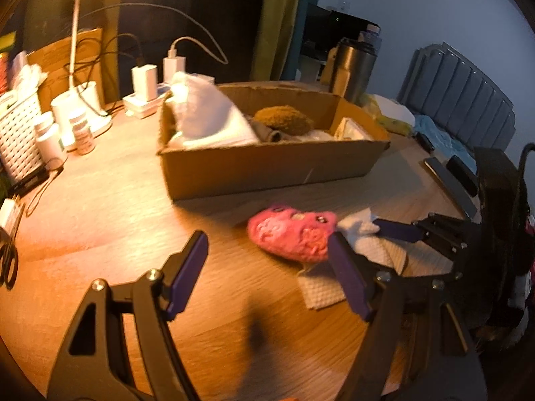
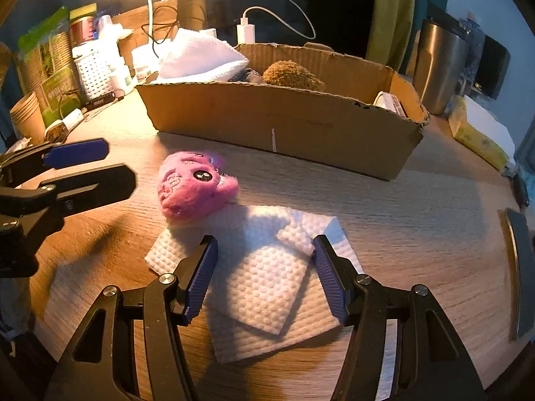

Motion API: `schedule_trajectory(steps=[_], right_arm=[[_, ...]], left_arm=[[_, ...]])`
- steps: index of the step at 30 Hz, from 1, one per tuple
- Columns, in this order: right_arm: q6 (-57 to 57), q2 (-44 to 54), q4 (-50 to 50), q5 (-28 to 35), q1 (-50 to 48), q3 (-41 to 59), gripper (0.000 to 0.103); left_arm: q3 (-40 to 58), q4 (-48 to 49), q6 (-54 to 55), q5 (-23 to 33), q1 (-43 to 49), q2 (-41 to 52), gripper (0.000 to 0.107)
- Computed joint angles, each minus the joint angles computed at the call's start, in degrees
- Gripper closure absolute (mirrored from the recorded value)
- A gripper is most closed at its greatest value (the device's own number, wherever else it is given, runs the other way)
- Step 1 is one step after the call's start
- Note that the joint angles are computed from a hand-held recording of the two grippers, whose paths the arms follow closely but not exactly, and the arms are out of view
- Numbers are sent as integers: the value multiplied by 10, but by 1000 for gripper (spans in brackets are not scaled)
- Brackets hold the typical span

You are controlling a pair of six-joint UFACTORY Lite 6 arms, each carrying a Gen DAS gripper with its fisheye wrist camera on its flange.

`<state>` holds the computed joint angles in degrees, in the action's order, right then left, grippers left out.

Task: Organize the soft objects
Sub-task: 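Grasp the white paper towel with the right tool, then grasp the pink plush toy with the left tool while the right tool holds the towel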

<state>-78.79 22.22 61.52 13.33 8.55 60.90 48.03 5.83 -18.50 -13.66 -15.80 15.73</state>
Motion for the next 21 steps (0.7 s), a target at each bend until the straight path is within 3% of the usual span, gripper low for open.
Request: schedule_trajectory(steps=[7, 21], right_arm=[[-62, 5, 36, 31, -44, 10, 81], [-108, 34, 52, 74, -135, 50, 85]], left_arm=[[69, -126, 116, 34, -36, 51, 32], [181, -474, 453, 71, -73, 146, 32]])
